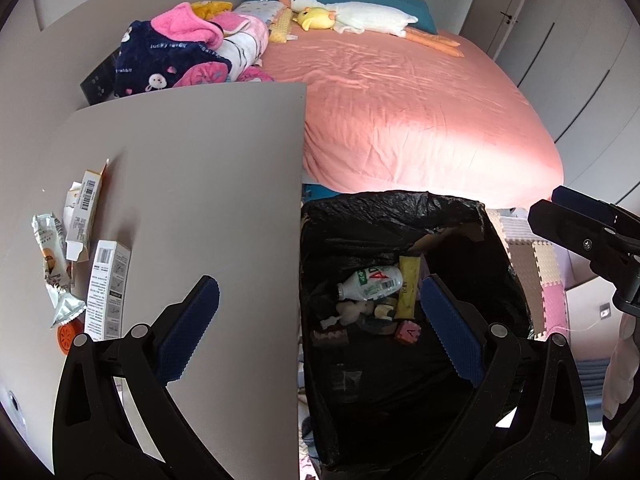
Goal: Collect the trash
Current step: 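Move both open tools back over the trash on the desk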
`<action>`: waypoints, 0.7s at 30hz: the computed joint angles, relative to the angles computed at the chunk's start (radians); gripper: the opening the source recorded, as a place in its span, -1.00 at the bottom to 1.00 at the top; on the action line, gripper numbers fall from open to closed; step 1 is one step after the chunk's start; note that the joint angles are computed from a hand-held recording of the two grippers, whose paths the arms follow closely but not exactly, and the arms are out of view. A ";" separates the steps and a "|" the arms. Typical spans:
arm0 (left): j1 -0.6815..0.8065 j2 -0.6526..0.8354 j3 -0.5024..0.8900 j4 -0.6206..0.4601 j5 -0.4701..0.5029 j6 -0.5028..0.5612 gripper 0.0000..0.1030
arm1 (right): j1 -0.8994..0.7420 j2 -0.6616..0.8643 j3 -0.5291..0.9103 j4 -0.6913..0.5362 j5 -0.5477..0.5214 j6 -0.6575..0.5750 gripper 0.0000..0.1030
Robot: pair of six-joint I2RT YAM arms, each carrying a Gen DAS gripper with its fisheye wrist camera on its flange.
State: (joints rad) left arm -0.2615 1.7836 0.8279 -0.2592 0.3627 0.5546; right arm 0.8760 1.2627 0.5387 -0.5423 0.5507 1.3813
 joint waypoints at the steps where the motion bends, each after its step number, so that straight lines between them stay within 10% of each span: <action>1: 0.011 0.002 0.000 -0.001 0.000 0.004 0.89 | -0.004 0.016 0.007 0.017 -0.006 -0.013 0.47; 21: 0.293 0.055 0.047 -0.029 0.018 0.094 0.89 | -0.020 0.315 0.212 0.202 -0.063 -0.207 0.47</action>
State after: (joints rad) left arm 0.0318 1.8382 0.8748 -0.2879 0.3805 0.6488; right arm 0.8563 1.5779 0.7509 -0.3400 0.4880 1.1739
